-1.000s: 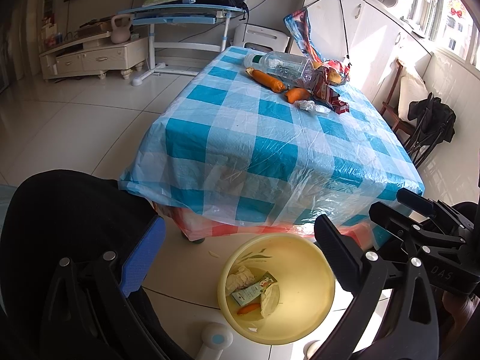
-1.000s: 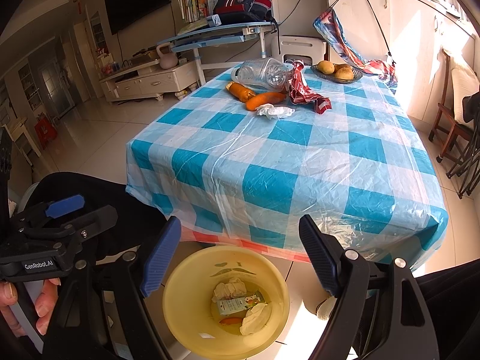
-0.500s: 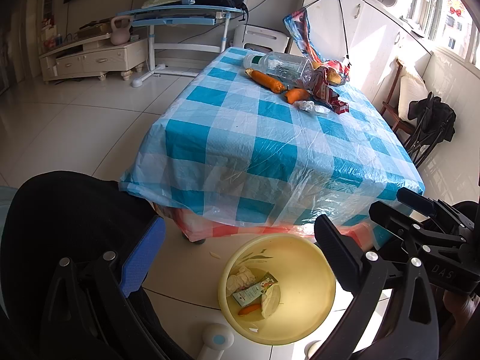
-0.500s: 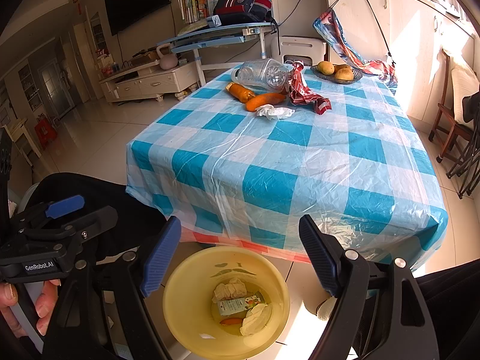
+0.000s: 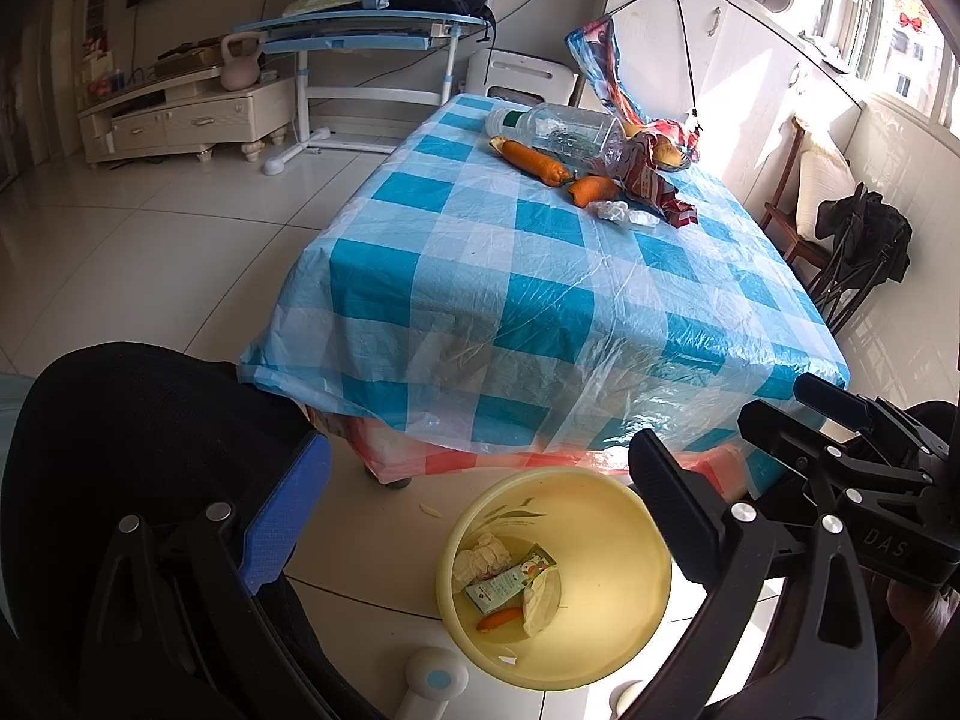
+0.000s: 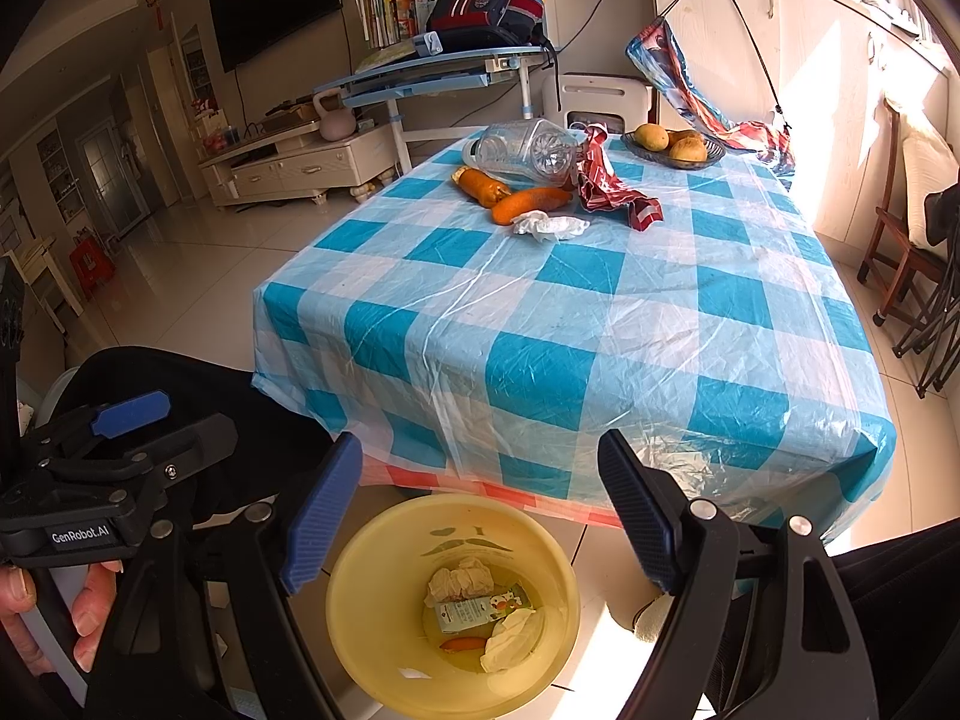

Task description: Collect trash

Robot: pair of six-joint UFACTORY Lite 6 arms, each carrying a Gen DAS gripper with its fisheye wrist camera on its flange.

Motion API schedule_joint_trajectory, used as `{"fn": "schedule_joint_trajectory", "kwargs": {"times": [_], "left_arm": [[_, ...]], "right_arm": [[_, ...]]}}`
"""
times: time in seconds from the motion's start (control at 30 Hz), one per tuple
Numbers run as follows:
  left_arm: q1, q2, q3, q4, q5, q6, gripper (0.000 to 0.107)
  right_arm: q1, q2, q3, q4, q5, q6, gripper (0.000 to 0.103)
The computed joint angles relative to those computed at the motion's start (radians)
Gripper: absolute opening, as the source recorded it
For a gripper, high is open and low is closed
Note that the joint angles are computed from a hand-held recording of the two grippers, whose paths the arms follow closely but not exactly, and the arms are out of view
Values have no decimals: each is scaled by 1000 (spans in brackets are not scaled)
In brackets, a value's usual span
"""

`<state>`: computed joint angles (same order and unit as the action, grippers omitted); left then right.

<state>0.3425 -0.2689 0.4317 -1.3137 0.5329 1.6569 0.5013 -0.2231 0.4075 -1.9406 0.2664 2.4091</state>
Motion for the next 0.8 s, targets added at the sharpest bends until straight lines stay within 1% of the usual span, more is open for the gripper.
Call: {"fn": "schedule_joint_trajectory", "kwargs": {"times": [0.8], "left_arm": [[-7,-2,-2,-3,-7,1,96]], "right_arm": [[-1,-4,-5,-10,1,10,78]]}}
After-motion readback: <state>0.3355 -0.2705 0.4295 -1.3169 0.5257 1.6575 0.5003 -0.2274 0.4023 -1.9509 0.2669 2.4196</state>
